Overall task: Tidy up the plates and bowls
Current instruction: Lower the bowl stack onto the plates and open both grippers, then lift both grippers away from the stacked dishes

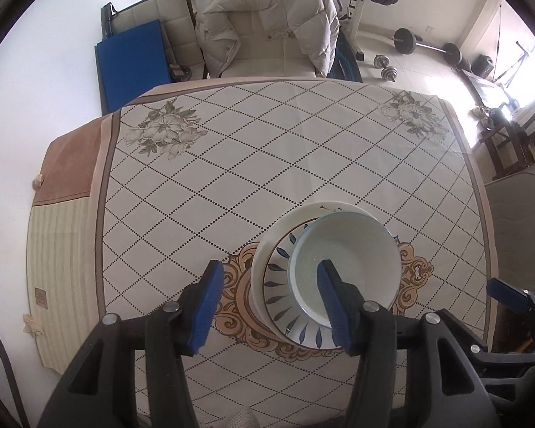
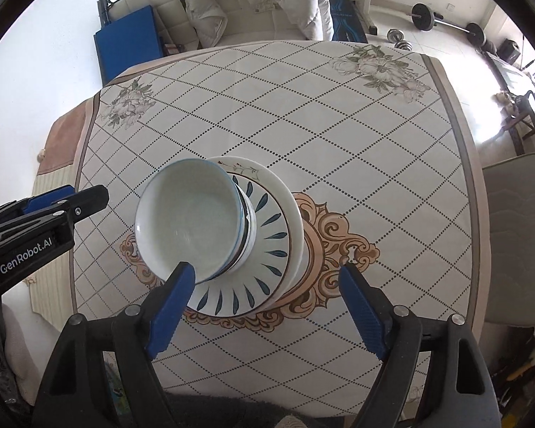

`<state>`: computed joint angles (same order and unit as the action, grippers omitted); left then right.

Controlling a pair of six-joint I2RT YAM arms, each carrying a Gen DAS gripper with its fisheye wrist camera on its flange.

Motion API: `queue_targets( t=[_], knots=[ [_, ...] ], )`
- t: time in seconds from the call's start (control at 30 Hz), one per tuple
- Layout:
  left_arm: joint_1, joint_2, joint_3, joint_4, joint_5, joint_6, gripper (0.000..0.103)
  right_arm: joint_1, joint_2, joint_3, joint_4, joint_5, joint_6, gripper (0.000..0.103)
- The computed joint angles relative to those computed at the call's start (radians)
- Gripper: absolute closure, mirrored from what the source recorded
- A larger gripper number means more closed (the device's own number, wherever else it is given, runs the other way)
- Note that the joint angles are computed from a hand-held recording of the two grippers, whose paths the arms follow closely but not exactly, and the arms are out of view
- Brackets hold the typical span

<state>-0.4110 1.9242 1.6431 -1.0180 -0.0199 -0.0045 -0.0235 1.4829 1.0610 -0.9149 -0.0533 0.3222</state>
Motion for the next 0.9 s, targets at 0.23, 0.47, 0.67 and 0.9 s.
queue_targets(
  t=[0.23,0.47,0.67,0.9],
  knots=[
    [-0.018,-0.181,-0.105,0.034,-0.049,-0.015,0.016,0.040,-0.190,0.037,-0.127,0.085,0.054,0.000],
    [-0.052,-0.348,-0.161,0.031,-0.090,-0.069,0.016,0.094,-0.305,0.133,-0.266,0.178,0.065,0.000],
    [-0.091,-0.468,-0.167,-0.048,-0.104,-0.131,0.015,0.073,-0.403,0.199,-0.364,0.163,0.039,0.000],
    [-0.173,-0.637,-0.165,-0.169,-0.173,-0.242,0.015,0.228,-0.522,0.308,-0.545,0.275,0.120,0.000]
  ],
)
